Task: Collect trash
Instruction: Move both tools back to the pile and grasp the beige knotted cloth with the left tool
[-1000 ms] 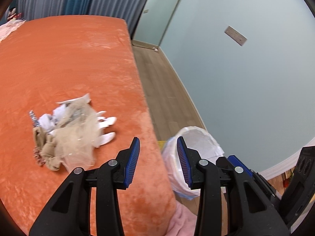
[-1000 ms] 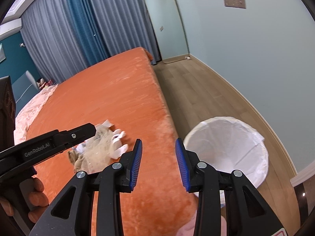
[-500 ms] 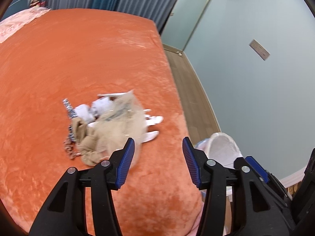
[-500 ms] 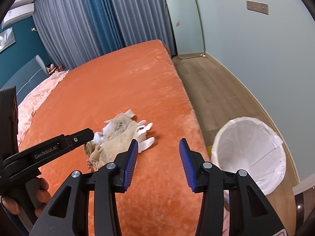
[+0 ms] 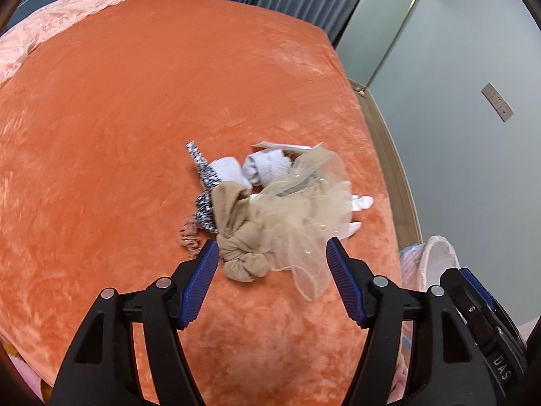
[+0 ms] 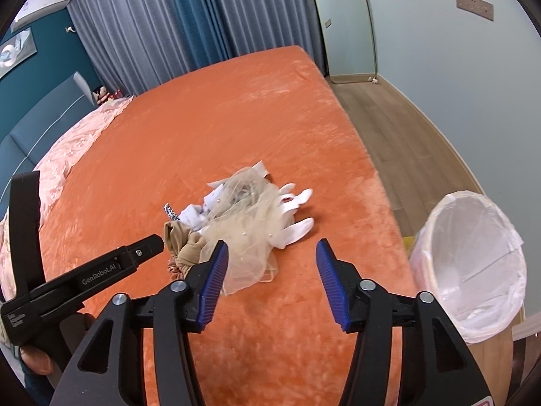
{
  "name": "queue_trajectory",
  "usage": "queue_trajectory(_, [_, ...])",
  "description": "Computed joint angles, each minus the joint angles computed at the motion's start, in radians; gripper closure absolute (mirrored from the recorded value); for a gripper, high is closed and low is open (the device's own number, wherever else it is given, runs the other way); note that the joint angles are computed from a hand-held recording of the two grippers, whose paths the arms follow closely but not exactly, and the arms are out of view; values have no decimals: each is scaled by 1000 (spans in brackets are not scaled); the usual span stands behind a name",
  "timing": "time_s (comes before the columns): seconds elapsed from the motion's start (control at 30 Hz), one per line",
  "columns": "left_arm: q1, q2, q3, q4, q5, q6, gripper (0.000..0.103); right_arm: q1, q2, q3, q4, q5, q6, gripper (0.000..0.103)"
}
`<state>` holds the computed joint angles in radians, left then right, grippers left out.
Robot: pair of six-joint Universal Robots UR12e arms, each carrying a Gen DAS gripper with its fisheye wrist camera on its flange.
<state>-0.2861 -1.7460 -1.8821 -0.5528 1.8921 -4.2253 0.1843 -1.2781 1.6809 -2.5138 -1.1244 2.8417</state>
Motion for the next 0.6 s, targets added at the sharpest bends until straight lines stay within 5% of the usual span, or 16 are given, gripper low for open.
queue_trajectory(0.6, [54,-16,-54,20,-93,-26,40,62,91,-55,63,-73,6,48])
